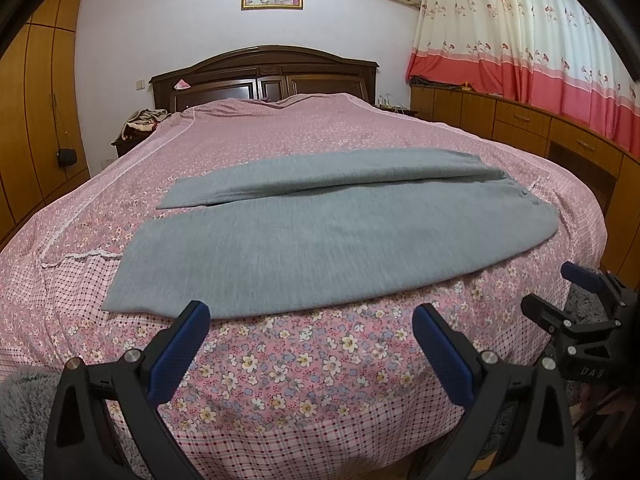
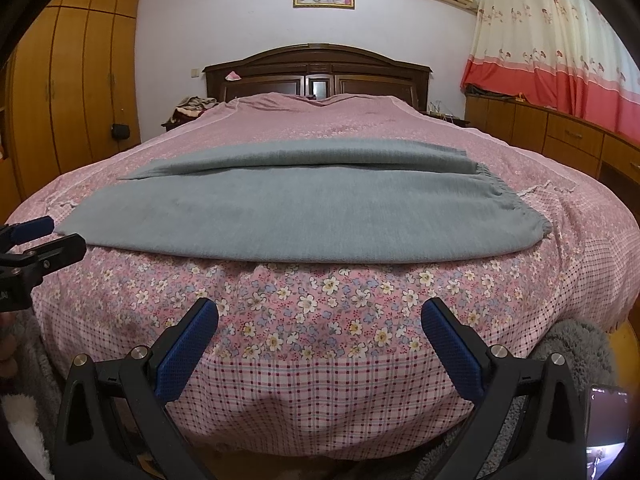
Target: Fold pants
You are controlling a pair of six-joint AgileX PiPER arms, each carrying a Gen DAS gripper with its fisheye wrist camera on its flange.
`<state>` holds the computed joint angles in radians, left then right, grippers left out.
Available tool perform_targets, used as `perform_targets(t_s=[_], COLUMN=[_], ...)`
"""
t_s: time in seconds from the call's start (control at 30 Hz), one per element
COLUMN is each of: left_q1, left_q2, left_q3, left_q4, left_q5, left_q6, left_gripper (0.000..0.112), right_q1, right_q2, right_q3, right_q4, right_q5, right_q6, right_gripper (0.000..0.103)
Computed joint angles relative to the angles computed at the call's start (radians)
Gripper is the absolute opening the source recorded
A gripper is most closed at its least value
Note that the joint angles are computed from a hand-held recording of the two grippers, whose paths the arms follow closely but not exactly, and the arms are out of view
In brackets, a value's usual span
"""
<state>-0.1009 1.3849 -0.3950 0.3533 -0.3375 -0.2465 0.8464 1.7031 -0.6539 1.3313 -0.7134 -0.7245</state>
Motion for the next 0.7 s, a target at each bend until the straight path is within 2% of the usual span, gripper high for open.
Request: perform_targets(t_s=[0.47,0.7], left_q1=[-0.01,-0.031], left_q2=[0.011,0.017], left_q3=[-0.004,-0.007], left_q4=[-0.024,-0.117], left_q5=[0.006,0.015], left_q6=[0.026,0.11], left_gripper=[0.103,0.103], right_q1=[-0.018,-0.006], right_q2=[-0.003,-0.007], right_q3=[0.008,0.008], right_q4=[-0.022,-0.018], right_q5=[0.019,0.008], right_q6=[0.017,0.008], right_gripper=[0.103,0.103])
